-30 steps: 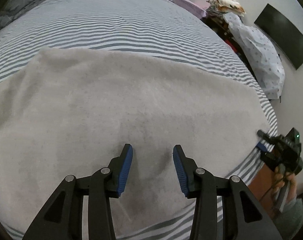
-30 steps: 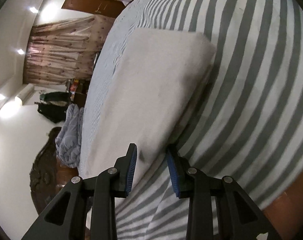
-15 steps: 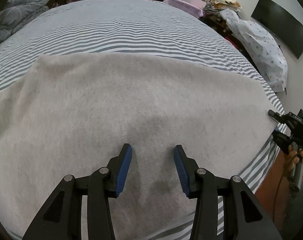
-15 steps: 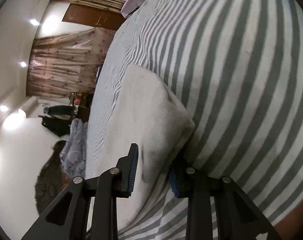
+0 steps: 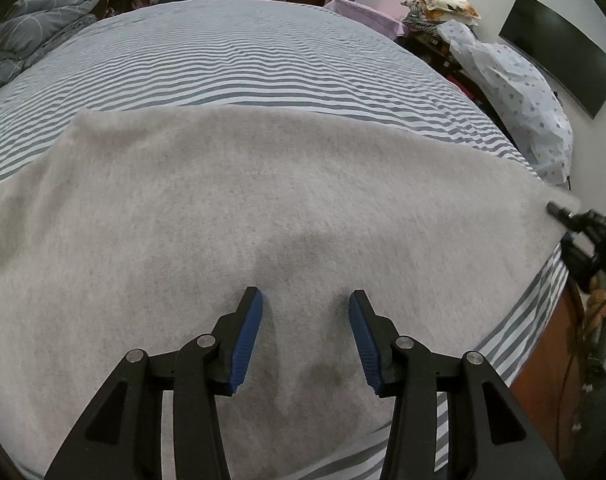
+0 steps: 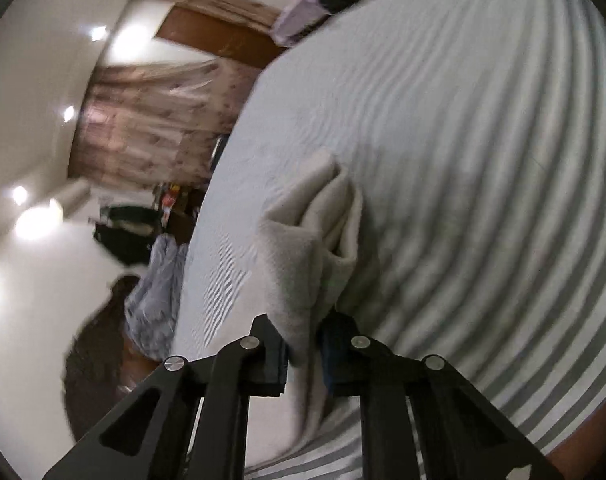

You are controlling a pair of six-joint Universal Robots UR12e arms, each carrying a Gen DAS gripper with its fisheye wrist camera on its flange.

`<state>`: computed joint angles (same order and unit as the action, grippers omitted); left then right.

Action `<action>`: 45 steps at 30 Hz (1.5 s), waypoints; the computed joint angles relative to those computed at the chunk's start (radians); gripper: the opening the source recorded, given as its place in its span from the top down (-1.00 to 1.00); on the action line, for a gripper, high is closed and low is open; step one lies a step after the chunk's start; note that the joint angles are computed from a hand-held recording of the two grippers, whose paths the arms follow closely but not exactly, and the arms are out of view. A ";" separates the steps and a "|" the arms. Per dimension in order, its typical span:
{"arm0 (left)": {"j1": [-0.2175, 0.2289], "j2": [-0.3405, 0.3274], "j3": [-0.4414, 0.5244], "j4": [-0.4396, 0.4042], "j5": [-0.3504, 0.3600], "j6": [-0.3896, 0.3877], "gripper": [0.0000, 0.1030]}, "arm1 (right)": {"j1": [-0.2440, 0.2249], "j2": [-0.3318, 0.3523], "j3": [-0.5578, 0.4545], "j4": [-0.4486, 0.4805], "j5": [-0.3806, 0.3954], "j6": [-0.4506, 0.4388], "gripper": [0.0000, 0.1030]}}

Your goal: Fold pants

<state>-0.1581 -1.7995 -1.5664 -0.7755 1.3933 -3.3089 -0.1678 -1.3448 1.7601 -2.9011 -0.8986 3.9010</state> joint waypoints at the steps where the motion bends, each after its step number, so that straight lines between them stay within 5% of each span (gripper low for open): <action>1: 0.001 0.001 0.002 -0.006 -0.006 0.000 0.08 | 0.009 0.001 -0.019 0.008 0.006 -0.016 0.74; 7: 0.063 0.020 0.002 -0.061 -0.164 -0.079 0.07 | 0.086 0.021 -0.147 0.122 0.027 -0.168 0.74; 20: 0.194 0.122 -0.116 0.025 -0.238 -0.163 0.02 | 0.303 0.133 -0.357 0.501 0.033 -0.517 0.72; 23: 0.212 0.132 -0.134 0.028 -0.261 -0.173 0.01 | 0.349 0.145 -0.368 0.596 -0.051 -0.604 0.53; 25: 0.219 0.135 -0.144 0.035 -0.278 -0.182 0.01 | 0.363 0.141 -0.356 0.599 -0.101 -0.628 0.23; 29: 0.235 0.137 -0.169 0.077 -0.349 -0.227 -0.04 | 0.362 0.110 -0.307 0.539 -0.084 -0.590 0.01; 36: 0.238 0.110 -0.153 0.105 -0.436 -0.273 -0.08 | 0.359 0.064 -0.233 0.566 0.010 -0.554 -0.01; 45: 0.218 0.075 -0.128 0.067 -0.551 -0.317 -0.13 | 0.304 0.063 -0.148 0.350 0.034 -0.282 -0.02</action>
<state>0.0594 -1.7242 -1.6942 -0.7081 0.8426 -3.6258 0.1367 -1.2822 1.6117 -2.5516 -0.8642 3.6190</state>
